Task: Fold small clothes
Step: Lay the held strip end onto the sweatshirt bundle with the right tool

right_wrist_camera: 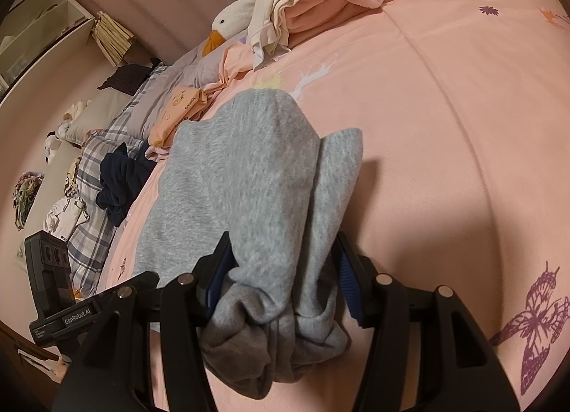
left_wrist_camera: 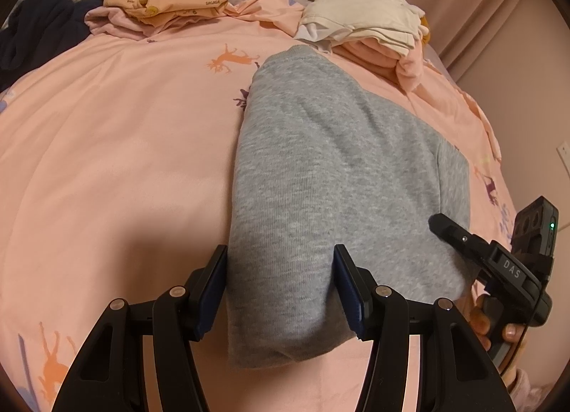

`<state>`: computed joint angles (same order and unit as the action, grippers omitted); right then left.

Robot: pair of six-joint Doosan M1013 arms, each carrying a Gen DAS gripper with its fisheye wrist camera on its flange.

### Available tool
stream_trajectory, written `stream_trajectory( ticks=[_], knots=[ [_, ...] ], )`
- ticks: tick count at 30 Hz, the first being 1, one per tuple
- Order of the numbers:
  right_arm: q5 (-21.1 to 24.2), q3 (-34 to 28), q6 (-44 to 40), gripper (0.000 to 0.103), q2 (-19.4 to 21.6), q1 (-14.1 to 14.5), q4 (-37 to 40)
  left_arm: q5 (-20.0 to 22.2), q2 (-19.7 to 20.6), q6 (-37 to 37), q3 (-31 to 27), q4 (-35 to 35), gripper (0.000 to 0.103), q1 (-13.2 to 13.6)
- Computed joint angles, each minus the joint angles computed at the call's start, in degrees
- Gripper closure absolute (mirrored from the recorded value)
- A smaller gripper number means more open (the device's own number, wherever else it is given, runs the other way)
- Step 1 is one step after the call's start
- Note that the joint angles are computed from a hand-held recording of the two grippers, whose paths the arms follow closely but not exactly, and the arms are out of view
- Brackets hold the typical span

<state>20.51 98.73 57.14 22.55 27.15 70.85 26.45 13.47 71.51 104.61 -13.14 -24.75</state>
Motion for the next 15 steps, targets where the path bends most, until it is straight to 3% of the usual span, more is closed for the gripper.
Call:
stream_trajectory(
  ticks=[15],
  knots=[
    [0.00, 0.14, 1.44, 0.046, -0.17, -0.04, -1.29, -0.15, -0.14, 0.56, 0.30, -0.50, 0.047, 0.16]
  ],
)
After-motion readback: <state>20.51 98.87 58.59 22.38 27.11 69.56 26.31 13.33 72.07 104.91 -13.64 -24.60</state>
